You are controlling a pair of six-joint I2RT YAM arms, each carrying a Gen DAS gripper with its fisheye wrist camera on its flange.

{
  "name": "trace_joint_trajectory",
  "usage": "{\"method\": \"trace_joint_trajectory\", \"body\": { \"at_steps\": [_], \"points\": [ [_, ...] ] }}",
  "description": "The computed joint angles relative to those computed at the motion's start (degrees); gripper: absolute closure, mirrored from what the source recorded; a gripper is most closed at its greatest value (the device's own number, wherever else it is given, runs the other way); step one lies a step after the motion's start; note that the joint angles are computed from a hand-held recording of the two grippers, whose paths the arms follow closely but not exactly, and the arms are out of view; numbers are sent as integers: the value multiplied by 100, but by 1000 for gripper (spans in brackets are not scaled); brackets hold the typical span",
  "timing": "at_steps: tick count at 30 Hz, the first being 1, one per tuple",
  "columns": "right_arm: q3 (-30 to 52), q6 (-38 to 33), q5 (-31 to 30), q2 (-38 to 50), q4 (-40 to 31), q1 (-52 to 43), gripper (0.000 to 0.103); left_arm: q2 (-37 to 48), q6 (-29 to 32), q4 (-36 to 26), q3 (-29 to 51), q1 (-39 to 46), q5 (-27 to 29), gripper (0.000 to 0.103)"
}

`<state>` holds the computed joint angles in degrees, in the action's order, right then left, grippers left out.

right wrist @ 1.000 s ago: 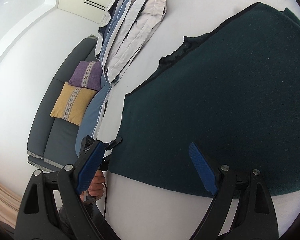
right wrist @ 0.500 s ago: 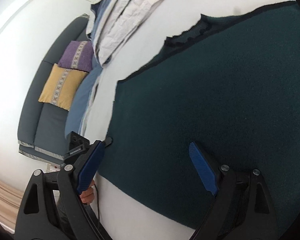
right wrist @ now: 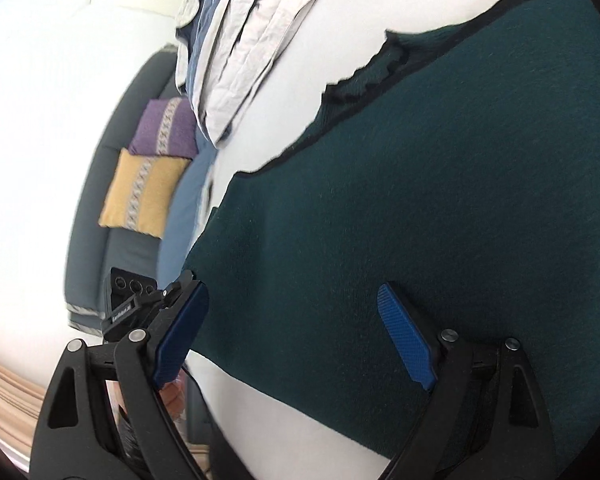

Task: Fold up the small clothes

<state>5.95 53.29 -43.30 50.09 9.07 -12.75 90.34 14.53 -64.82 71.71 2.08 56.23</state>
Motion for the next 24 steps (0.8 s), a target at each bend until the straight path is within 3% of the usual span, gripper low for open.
{"method": "trace_joint_trajectory", "body": {
  "at_steps": [4, 7, 9, 11, 13, 14, 16, 20, 22, 24],
  "points": [
    [277, -937, -1753, 261, -618, -1984, 15, -1064, -1616, 1344, -523, -1788, -758, 91],
    [984, -2806, -2713, 1522, -2008, -3226, 15, -1246, -2794, 2658, -1126, -3434, -1585, 91],
    [1493, -4182, -2758, 2547, -3037, -3691, 15, -1047, -3238, 3408, -1492, -4229, -1951, 90],
    [1833, -5066, -2615, 3442, -3646, -3987, 16, -753, -3542, 3912, -1767, -4766, -2306, 89],
    [2099, -5914, -2852, 4100, -4151, -4172, 17, -615, -3679, 4305, -2041, -5033, -2529, 86],
    [2155, -6021, -2914, 4196, -4219, -4186, 17, -650, -3719, 4490, -2181, -5049, -2476, 85],
    [2151, -5744, -2907, 4223, -3893, -4062, 16, -824, -3681, 4546, -2290, -4991, -2338, 72],
    [2216, -5338, -2831, 4289, -3510, -3898, 16, -1524, -3445, 3981, -2254, -4765, -2237, 52],
    [2287, -5527, -2750, 4288, -3735, -3919, 16, -2049, -3276, 3762, -2369, -4511, -1983, 45],
    [2293, -5667, -2613, 4083, -4036, -3893, 16, -2473, -2994, 3444, -2458, -4152, -1740, 44]
  ]
}}
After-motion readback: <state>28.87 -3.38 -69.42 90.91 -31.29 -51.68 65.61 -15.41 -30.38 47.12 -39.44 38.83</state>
